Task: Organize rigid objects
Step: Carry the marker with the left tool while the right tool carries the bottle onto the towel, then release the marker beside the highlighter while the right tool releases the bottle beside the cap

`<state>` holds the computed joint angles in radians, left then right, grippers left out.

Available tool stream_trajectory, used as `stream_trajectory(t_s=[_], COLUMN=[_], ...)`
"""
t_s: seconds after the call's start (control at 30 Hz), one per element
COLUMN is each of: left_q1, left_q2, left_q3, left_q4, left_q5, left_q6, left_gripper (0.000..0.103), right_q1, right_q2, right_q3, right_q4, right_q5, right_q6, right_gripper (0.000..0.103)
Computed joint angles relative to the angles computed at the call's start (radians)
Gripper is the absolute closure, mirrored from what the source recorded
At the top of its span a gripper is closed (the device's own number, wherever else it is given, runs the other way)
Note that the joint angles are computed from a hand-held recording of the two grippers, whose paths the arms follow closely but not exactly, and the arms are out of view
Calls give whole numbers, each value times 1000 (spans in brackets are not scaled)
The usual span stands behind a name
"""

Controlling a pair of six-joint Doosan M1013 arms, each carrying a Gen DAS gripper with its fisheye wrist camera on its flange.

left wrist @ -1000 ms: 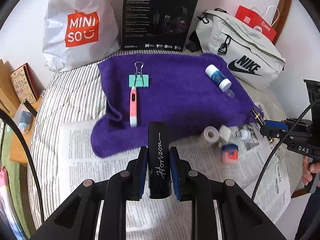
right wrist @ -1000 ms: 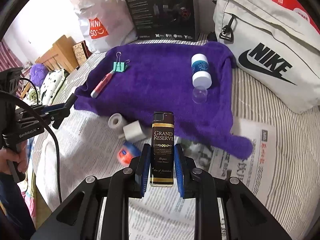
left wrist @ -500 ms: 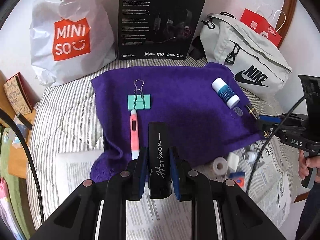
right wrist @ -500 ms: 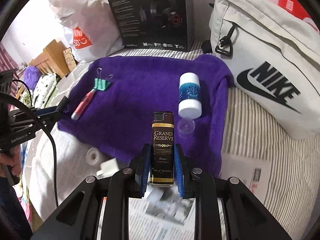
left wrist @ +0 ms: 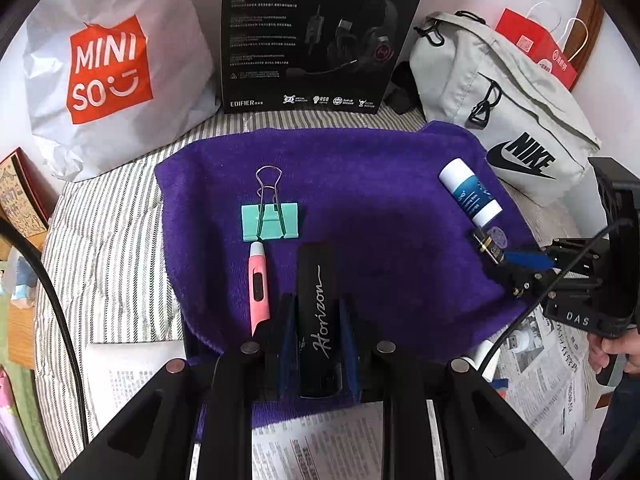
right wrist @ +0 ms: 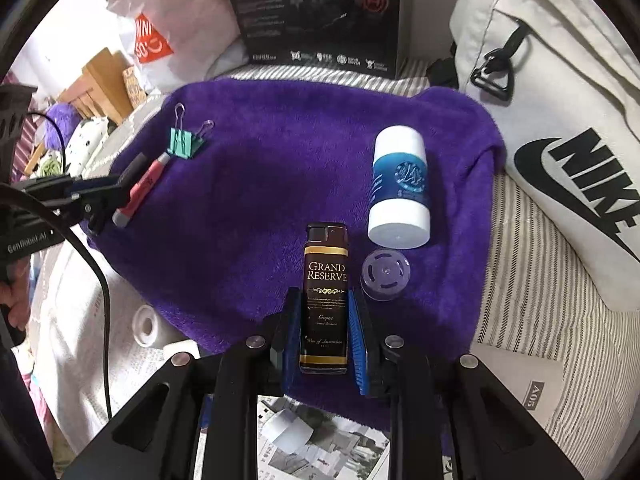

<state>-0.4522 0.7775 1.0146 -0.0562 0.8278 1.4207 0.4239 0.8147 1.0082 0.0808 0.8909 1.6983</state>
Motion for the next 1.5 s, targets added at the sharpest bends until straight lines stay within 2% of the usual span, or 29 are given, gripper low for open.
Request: stream_trajectory(t_s=[0.2, 0.63, 1.07, 1.23, 1.33, 1.4, 1.5], left_q1=[5, -3, -9, -13, -12, -9, -13], left_q2=[29, 103, 108, 106, 100, 91, 81], left_q3=[-37, -146, -155, -156, -148, -130, -113], left_q4=[-13, 36, 79, 96, 75, 46, 50], left_q5=[25, 123, 141, 157, 152, 134, 131], left_q6=[-1, -31, -34, -35, -28, -11, -23], left_gripper=[82, 82, 82, 82, 74, 62, 58], right_q1=[-2, -9, -2, -4, -5, -5, -9], right_q2=[12, -5, -2, -4, -10, -15, -26], right_q3=[-7, 30, 22, 24, 33, 38, 50], right_q4=[-13, 19, -21, 4, -2, -15, 9], right_q5=[14, -31, -21, -22, -21, -22, -24], right_q6=[-2, -54, -51, -69, -51, -28, -21], right_gripper=[80, 79, 79, 70, 61, 59, 59])
